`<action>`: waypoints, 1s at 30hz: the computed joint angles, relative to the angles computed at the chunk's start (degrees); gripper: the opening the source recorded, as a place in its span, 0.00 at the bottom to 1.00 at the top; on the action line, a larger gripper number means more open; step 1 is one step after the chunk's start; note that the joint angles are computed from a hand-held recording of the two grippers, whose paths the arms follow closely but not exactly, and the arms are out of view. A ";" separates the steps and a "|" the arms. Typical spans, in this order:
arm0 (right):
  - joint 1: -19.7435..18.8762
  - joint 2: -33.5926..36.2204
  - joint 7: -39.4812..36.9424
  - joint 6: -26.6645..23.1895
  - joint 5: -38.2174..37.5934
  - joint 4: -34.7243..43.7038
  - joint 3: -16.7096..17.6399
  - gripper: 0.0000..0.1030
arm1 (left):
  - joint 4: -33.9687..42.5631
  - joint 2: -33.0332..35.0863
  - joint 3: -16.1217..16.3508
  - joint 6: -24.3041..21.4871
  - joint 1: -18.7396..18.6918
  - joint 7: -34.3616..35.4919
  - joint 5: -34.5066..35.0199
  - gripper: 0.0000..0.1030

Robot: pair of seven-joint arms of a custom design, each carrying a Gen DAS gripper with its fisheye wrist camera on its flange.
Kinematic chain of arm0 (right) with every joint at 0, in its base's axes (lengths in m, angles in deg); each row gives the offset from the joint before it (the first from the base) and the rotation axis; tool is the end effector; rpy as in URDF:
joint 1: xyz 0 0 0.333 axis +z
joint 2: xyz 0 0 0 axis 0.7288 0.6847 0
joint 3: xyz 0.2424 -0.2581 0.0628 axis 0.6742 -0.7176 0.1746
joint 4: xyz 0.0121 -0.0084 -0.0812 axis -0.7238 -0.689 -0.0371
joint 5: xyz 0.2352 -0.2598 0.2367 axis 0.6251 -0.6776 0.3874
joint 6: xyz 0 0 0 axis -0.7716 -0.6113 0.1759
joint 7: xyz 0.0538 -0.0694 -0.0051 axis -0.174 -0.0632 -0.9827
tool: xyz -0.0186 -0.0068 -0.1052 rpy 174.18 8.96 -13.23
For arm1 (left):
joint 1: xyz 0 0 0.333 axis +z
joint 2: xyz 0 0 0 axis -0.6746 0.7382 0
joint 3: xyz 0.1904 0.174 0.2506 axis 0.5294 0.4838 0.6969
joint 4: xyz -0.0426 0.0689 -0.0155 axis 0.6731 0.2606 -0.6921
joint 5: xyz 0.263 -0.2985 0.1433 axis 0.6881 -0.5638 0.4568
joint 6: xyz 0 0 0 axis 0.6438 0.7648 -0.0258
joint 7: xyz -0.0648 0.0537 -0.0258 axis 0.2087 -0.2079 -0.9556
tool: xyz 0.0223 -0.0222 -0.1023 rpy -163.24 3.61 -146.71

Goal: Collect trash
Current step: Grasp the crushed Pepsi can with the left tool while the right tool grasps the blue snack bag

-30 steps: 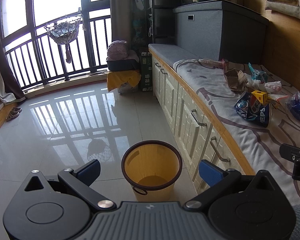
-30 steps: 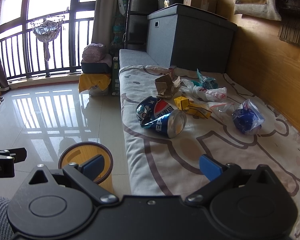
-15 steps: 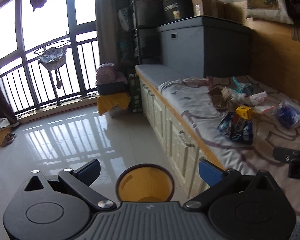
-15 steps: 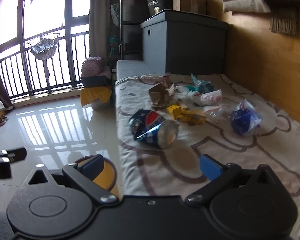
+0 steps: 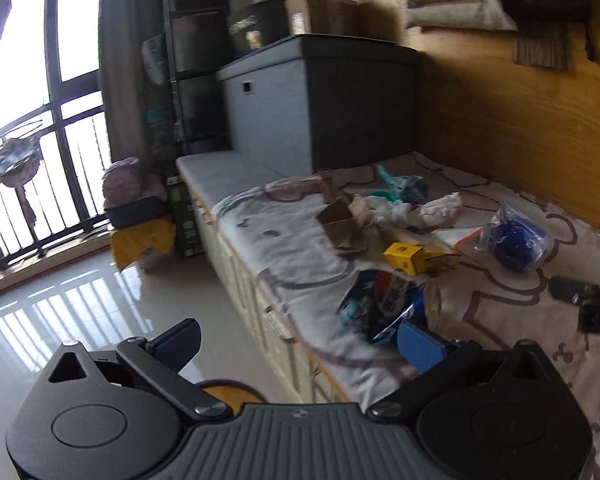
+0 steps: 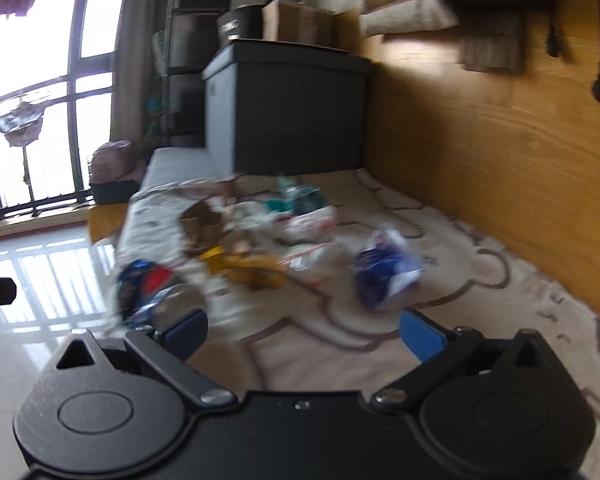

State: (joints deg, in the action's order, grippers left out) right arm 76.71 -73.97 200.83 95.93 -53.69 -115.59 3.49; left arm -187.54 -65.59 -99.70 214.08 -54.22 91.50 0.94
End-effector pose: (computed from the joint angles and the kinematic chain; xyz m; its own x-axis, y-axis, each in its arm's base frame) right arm 0.5216 0.4196 0.6013 0.2746 -0.9606 0.0428 -0.4080 -0.1567 -0.8994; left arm 0.4061 -0.3277 0.6390 0.1607 -0.9824 -0.0951 -0.5331 -0.0053 -0.8461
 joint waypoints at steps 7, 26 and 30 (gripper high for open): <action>-1.91 3.32 1.10 -1.20 -3.46 3.97 -2.64 1.00 | 4.96 7.28 2.75 6.57 -0.27 4.53 0.27 1.00; -3.42 17.92 -22.87 4.01 24.31 17.15 -6.76 1.00 | 18.44 21.89 9.48 8.13 -5.47 39.57 -17.51 1.00; -3.40 20.19 -26.74 4.38 30.88 19.39 -6.69 0.92 | 21.38 24.40 10.09 4.77 -6.43 46.02 -20.98 1.00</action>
